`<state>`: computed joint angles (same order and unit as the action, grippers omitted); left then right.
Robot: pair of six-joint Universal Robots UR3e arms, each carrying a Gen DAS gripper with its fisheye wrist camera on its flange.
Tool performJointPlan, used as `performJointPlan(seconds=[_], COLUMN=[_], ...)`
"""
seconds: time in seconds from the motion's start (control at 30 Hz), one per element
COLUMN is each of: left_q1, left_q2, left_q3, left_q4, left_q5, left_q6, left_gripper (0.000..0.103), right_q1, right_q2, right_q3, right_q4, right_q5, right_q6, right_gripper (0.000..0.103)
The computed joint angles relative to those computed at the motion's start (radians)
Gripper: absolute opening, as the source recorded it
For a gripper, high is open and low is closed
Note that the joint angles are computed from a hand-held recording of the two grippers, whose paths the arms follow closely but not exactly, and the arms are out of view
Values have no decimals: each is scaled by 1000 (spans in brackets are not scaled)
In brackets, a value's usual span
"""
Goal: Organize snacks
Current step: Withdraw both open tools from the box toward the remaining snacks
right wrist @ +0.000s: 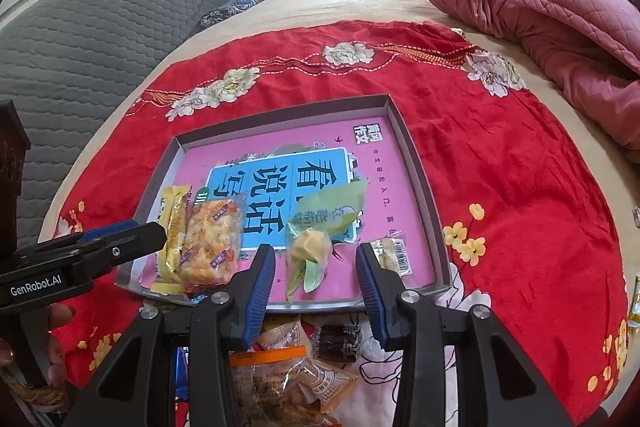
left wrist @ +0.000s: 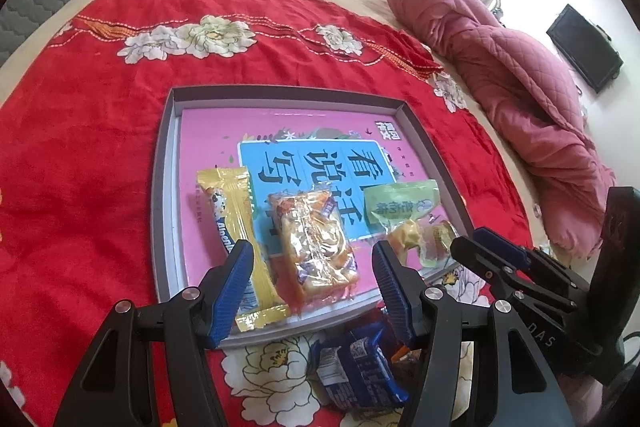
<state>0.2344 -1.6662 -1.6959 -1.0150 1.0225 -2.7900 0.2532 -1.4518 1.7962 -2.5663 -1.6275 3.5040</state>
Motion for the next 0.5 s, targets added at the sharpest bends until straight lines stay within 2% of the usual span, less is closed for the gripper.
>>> performJointPlan(seconds=[0.5], left_q1=[17], left_q2=[120], left_q3=[-73], left_q4=[-28], left_q5=[-6], left_q6=[25], left_gripper=[64], right_q1=[-7], right_q2=[-89], right_q3=[22], right_q4=[32], right_q5=[-6], right_q6=[-13], right_gripper=[42])
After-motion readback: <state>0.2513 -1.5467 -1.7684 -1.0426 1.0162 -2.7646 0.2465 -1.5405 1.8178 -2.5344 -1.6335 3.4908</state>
